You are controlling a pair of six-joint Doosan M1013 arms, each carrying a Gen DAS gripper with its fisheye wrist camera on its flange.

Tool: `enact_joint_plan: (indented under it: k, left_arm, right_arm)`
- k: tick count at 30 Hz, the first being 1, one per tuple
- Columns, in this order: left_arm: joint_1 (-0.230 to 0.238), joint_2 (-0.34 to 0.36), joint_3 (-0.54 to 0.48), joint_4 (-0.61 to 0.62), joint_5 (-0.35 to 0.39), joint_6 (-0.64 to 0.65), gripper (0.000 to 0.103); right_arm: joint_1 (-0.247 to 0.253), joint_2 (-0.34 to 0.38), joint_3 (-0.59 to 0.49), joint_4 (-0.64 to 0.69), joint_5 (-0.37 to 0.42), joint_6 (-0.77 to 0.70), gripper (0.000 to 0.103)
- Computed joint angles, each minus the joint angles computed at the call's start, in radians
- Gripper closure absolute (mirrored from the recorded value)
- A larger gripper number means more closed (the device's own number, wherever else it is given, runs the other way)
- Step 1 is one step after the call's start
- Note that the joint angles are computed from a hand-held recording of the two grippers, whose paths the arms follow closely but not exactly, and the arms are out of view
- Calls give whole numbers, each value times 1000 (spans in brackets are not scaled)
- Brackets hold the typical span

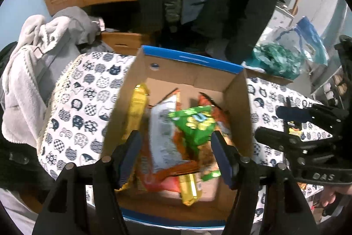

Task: Organize snacks
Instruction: 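Move both tools back over the remaining snacks on the table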

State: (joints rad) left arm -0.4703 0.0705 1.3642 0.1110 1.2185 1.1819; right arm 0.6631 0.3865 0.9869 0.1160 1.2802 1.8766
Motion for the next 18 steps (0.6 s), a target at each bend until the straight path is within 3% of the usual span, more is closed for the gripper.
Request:
enact_joint_plan:
  k: [6,18]
  left_arm:
    - [-57,7,-8,-10,-1,58,33]
    - [-154,21,-21,-62,17,161,31]
  right_arm:
    - [-14,-75,82,-34,22,-40,31]
    - [-84,-240,306,-27,43,-60,30]
